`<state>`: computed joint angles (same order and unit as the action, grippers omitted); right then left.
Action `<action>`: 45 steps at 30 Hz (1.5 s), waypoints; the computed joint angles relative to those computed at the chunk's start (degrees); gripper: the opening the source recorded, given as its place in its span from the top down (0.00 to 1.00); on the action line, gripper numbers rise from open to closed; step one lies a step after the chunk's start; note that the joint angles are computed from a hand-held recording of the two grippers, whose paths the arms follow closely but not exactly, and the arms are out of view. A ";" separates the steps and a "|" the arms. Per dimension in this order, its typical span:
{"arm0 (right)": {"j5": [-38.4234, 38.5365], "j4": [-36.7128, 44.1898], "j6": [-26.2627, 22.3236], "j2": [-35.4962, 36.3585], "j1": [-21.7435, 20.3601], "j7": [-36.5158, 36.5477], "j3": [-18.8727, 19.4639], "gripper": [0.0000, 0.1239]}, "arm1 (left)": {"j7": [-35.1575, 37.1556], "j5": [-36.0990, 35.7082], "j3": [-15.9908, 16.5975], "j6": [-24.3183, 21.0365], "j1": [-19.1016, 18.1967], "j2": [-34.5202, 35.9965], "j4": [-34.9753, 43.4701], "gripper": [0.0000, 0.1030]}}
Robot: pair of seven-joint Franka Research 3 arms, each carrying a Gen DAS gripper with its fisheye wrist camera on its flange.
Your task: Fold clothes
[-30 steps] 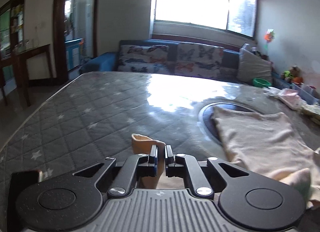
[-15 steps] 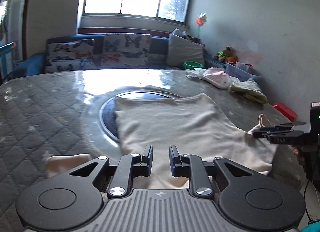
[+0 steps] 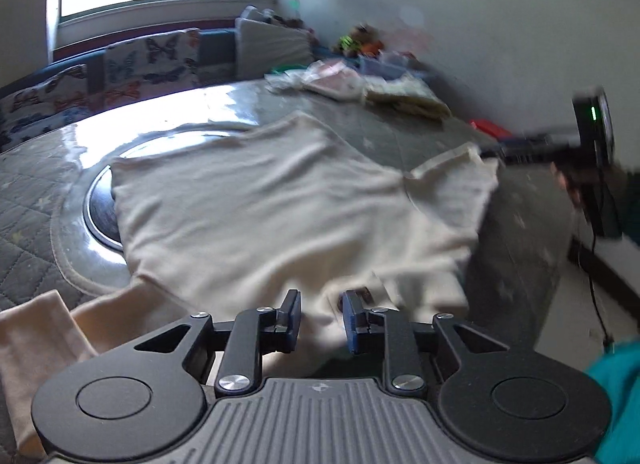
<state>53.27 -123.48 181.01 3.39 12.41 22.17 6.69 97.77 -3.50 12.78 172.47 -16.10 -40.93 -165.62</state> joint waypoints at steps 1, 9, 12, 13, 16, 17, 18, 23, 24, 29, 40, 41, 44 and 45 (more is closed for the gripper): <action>5.62 0.24 -2.99 -1.34 -0.63 -6.18 1.32 0.55 | 0.37 1.04 -1.24 -1.55 1.13 -1.01 -0.51 0.76; 13.80 -3.20 -31.67 -10.34 5.36 -24.84 -2.88 0.51 | -0.92 3.75 -5.15 -0.48 6.10 -4.85 -2.04 0.70; 13.35 -3.66 -31.79 -9.99 7.58 -26.43 -2.24 0.52 | -2.20 3.82 -4.06 3.12 4.26 -0.92 0.08 0.70; 13.20 -3.70 -31.04 -9.55 8.20 -26.65 -1.94 0.52 | -2.30 3.89 -3.34 4.10 3.19 0.52 0.64 0.70; 11.39 -4.10 -31.34 -8.90 9.16 -26.89 -1.70 0.52 | -2.39 3.92 -0.83 6.87 -0.38 4.71 2.44 0.70; 10.25 -4.39 -32.01 -9.03 9.21 -27.14 -1.80 0.52 | -2.10 4.06 0.25 7.27 -1.78 5.81 2.98 0.70; 9.12 -4.69 -32.67 -9.15 9.25 -27.41 -1.88 0.53 | -0.92 4.63 1.54 6.07 -3.34 6.02 3.17 0.70; 2.39 -7.08 -38.31 -12.48 8.16 -29.87 -3.65 0.53 | 4.60 5.04 2.93 3.17 -5.57 2.54 -0.24 0.64; 1.42 -7.03 -38.82 -12.70 7.95 -29.19 -3.85 0.53 | 4.93 4.94 2.38 3.01 -4.95 1.83 -0.79 0.63; 5.41 -5.15 -39.48 -12.10 8.24 -27.10 -4.30 0.53 | 1.36 2.07 1.30 6.61 -2.87 0.67 -1.89 0.63; 5.13 -3.08 -39.75 -8.29 8.46 -23.07 -2.41 0.51 | -22.76 7.41 -26.16 5.82 33.40 -5.16 -5.85 0.60; 4.76 -3.07 -39.60 -8.26 8.41 -22.60 -2.34 0.51 | -23.75 8.27 -27.00 5.27 34.97 -5.58 -6.00 0.60; 4.17 -3.03 -39.42 -8.18 8.38 -21.85 -2.22 0.51 | -26.25 11.10 -29.17 4.32 38.94 -6.35 -6.58 0.58; 4.09 -3.01 -39.33 -8.13 8.40 -21.76 -2.18 0.51 | -26.55 12.04 -29.07 4.89 39.45 -6.21 -6.74 0.58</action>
<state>57.36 -126.49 141.68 -4.74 20.81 0.41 4.51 71.22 8.54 -16.29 177.36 23.35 -47.14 -172.36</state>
